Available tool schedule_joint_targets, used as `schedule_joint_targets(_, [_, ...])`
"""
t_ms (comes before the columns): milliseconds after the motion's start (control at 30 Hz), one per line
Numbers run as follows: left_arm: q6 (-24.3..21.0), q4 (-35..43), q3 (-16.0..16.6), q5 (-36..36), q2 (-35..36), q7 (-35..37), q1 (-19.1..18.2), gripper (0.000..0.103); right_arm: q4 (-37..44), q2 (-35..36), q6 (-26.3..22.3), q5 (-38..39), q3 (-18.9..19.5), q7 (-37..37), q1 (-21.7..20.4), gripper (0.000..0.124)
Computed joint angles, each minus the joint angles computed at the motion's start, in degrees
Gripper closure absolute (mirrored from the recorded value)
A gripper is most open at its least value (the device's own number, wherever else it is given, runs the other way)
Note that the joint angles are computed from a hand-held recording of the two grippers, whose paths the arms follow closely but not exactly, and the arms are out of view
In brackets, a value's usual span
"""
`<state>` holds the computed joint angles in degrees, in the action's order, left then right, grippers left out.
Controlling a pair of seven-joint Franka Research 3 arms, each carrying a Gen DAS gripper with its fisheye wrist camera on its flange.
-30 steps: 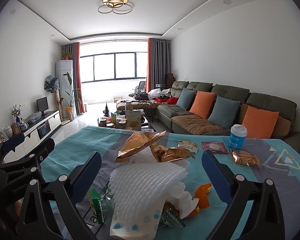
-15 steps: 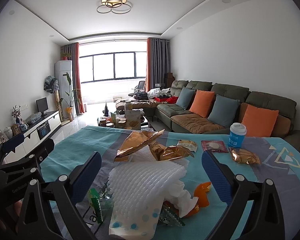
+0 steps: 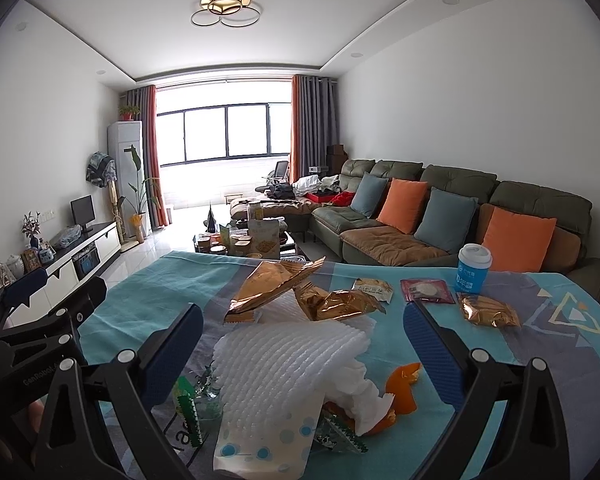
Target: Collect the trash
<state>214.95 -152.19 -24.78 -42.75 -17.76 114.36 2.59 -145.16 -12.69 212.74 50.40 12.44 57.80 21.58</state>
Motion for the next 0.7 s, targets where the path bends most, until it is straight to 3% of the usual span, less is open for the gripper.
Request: schedule_joint_targets(700, [-0.29, 0.03, 0.12, 0.39, 0.45, -0.35, -0.08, 0.005, 0.33, -0.36, -1.26, 1.83, 0.30, -1.60, -0.31, 0.027])
